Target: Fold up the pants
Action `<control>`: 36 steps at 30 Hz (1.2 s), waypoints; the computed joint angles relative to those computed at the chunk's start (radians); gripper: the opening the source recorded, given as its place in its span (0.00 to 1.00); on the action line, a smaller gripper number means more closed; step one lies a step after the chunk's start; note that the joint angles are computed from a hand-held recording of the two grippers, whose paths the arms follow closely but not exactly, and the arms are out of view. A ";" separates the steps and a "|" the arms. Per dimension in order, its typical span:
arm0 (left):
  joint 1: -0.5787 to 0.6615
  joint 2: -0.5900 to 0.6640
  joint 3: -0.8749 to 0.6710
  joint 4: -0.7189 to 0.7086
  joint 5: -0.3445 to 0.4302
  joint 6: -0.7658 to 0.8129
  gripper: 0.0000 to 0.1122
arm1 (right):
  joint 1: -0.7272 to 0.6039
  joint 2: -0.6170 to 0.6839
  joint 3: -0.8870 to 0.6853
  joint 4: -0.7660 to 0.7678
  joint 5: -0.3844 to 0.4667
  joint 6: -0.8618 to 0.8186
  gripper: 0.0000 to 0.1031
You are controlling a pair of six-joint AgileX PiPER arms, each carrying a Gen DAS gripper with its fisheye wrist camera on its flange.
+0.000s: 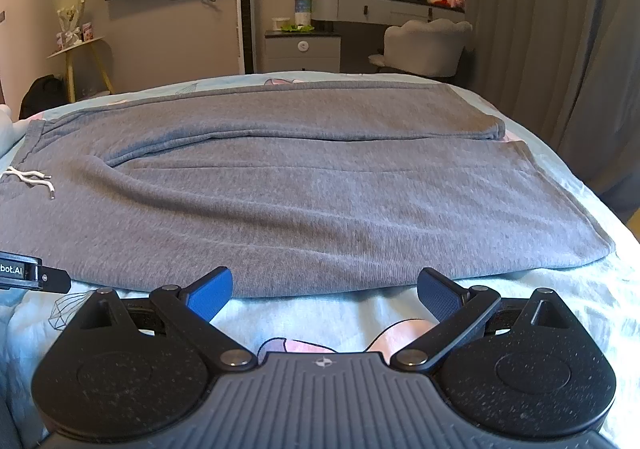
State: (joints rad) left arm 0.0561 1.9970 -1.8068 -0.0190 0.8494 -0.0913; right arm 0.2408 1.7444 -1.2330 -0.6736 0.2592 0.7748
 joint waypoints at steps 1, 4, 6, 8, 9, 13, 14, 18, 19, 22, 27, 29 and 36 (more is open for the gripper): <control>0.004 0.002 -0.005 -0.006 0.003 0.006 0.92 | 0.000 0.001 -0.001 0.004 0.001 -0.003 0.96; 0.006 0.000 -0.002 -0.014 -0.001 0.011 0.92 | 0.000 0.001 -0.004 0.021 0.006 -0.016 0.96; 0.008 -0.004 0.002 -0.022 -0.004 0.018 0.92 | 0.001 0.005 -0.011 0.033 0.013 -0.025 0.96; 0.010 -0.009 0.008 -0.031 -0.010 0.026 0.92 | -0.003 0.010 -0.018 0.070 0.018 -0.059 0.96; 0.011 -0.012 0.013 -0.034 -0.016 0.029 0.92 | -0.005 0.012 -0.022 0.087 0.023 -0.073 0.96; 0.018 -0.009 0.007 -0.057 -0.010 0.051 0.92 | -0.013 0.025 -0.042 0.158 0.040 -0.129 0.96; 0.019 -0.009 0.007 -0.062 -0.009 0.055 0.92 | -0.016 0.025 -0.044 0.172 0.040 -0.139 0.96; 0.024 -0.019 0.021 -0.085 -0.023 0.080 0.92 | -0.033 0.031 -0.057 0.288 0.047 -0.226 0.96; 0.025 -0.022 0.025 -0.090 -0.028 0.085 0.92 | -0.040 0.036 -0.064 0.324 0.053 -0.252 0.96; 0.027 -0.036 0.037 -0.112 -0.033 0.103 0.92 | -0.066 0.074 -0.122 0.471 0.114 -0.359 0.96; 0.043 -0.078 0.063 -0.152 -0.064 0.126 0.92 | -0.157 0.211 -0.300 0.797 0.336 -0.524 0.96; 0.063 -0.080 0.046 -0.193 -0.070 0.138 0.92 | -0.168 0.222 -0.304 0.812 0.326 -0.504 0.96; 0.099 0.042 -0.198 -0.061 -0.119 -0.039 0.92 | -0.092 0.275 -0.405 0.597 0.436 -0.387 0.96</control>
